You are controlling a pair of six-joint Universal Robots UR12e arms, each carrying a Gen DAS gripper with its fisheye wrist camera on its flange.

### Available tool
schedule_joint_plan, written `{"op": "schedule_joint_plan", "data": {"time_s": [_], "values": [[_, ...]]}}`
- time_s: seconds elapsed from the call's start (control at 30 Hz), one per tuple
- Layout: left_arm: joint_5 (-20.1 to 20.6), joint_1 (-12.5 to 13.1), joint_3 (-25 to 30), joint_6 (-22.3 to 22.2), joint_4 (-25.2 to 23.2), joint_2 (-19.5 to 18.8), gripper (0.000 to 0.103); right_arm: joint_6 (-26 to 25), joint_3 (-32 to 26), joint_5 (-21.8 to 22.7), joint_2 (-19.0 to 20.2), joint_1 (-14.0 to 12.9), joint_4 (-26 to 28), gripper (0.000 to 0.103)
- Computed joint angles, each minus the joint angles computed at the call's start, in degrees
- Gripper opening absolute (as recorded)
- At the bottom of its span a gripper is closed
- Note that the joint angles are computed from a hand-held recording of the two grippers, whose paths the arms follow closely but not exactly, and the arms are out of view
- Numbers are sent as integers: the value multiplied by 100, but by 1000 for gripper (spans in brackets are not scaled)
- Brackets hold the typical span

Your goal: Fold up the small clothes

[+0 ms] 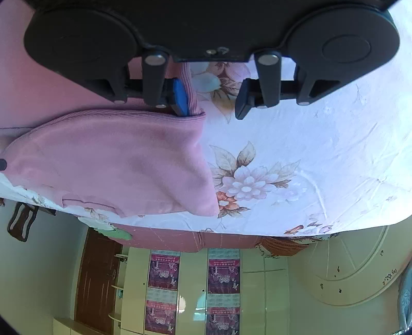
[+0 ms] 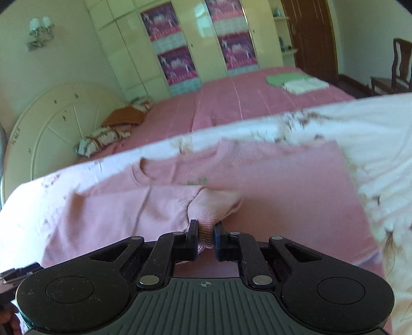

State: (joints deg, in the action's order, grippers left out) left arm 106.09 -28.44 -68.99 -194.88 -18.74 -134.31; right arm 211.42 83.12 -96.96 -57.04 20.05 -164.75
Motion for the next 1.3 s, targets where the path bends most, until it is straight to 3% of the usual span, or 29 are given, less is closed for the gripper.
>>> {"op": "schedule_joint_plan", "data": {"time_s": [0.33,0.4,0.5,0.53,0.57,0.6,0.63,0.7,0.8,0.87,0.97,1.03,1.07,1.1,1.17,1.23,1.3], "values": [[-149,33,154,102,-223,-81,35,24,152,-319,-46,51,-417,11],[-165,34,162,104,-256,-79,35,72,79,-338,-12,45,37,11],[-305,51,102,336,-447,19,42,218,127,-195,-16,12,315,11],[-298,51,7,463,-406,91,51,270,157,-165,-43,3,328,11],[-286,52,-119,566,-233,164,62,373,226,-253,-88,5,206,27],[-344,65,-255,645,66,231,65,425,286,-472,-124,28,24,40],[-396,80,-313,646,284,261,65,397,357,-588,-145,29,-243,60],[-580,115,-187,530,436,199,60,359,402,-392,-150,-71,-533,61],[-1128,181,266,160,399,-70,50,632,239,-50,-39,-246,-399,59],[-1487,216,607,-158,346,-319,49,789,77,225,78,-351,-188,40],[-1676,230,1000,-496,-204,-599,49,774,-96,491,226,-426,24,39],[-1569,208,971,-475,7,-662,51,510,-136,653,262,-435,-19,39],[-1535,199,974,-454,-47,-651,50,302,-150,771,268,-438,-20,12],[-1534,195,985,-459,-72,-638,50,-61,-227,756,279,-403,183,4],[-1465,184,992,-365,-75,-629,51,-549,-204,430,250,-311,77,3],[-1395,183,1003,-160,-184,-651,50,-622,-103,127,207,-264,-274,3],[-1373,179,1001,26,-158,-653,50,-666,-173,-234,249,-228,38,3]]}}
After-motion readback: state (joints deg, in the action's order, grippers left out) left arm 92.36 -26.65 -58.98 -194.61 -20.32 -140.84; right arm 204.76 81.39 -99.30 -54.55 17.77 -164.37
